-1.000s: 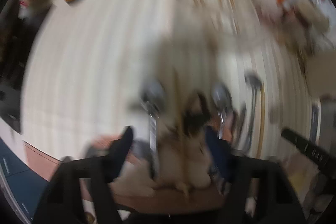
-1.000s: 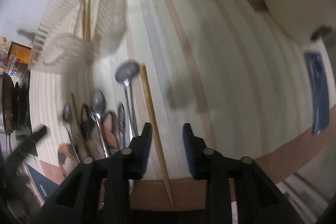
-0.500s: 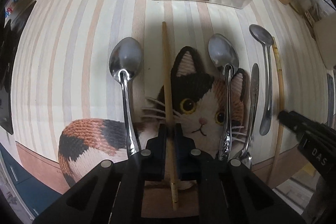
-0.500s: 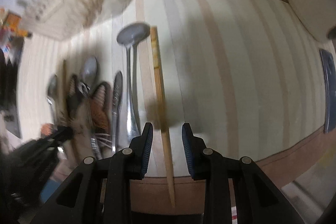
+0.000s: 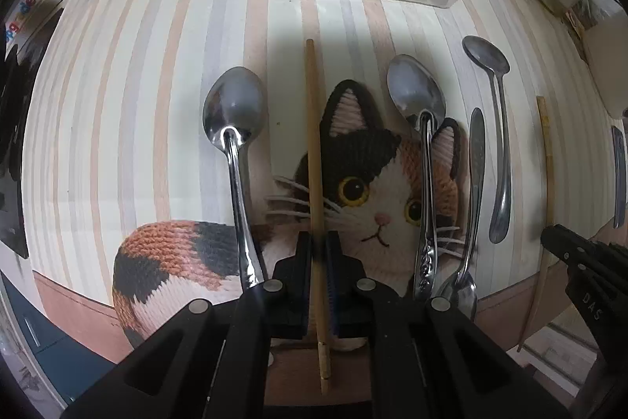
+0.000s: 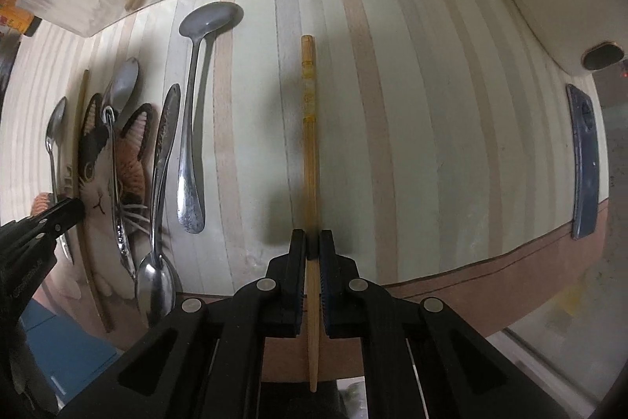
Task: Organize utensils
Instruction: 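Grasp a chopstick with the left tool while the right tool grasps another chopstick, then carry both chopsticks into the clear basket and open both tools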
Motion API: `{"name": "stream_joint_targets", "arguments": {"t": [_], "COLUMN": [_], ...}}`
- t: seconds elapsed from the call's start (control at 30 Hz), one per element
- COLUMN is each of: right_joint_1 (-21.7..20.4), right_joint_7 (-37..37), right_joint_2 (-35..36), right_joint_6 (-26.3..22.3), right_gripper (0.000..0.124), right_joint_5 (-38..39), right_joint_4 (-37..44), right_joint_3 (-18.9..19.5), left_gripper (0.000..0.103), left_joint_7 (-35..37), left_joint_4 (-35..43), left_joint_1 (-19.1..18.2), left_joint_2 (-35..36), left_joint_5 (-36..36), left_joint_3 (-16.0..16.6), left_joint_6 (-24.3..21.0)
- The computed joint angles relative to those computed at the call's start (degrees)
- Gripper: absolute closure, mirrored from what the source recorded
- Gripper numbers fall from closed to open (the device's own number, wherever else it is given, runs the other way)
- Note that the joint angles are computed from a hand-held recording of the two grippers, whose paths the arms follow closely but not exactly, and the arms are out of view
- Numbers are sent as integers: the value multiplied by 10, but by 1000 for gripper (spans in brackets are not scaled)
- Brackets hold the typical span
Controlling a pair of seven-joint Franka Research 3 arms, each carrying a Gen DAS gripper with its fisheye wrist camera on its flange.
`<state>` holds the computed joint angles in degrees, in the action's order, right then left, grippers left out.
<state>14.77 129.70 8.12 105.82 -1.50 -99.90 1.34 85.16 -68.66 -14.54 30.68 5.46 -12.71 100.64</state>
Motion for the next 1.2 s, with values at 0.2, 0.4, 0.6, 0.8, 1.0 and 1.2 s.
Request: {"name": "stream_joint_targets", "arguments": {"t": [0.2,0.4,0.6,0.8,1.0,1.2], "right_joint_1": [3,1,-1,-6,-10,-13], "right_joint_7": [-7,-12,4,12,16,22], "right_joint_2": [8,5,-7,-37,-60,-80], "right_joint_6": [-4,-3,15,33,45,54], "right_gripper": [116,116,117,117,117,117], "right_joint_5": [-2,-1,4,13,4,-9], "right_joint_4": [8,4,-15,-43,-44,-40], "right_joint_3": [1,-1,-1,2,5,10], "left_gripper": [98,98,99,99,99,99], "left_joint_7": [-1,0,-3,0,3,7], "left_joint_4": [11,-3,-49,-78,-93,-98], "left_joint_1": [1,6,10,17,26,35], "left_joint_2": [6,-2,-31,-67,-98,-123], "left_joint_5": [-6,-9,-7,-9,-16,-20], "left_joint_3": [-1,-1,-1,-2,-1,3], "left_joint_6": [-12,0,31,61,83,97]}}
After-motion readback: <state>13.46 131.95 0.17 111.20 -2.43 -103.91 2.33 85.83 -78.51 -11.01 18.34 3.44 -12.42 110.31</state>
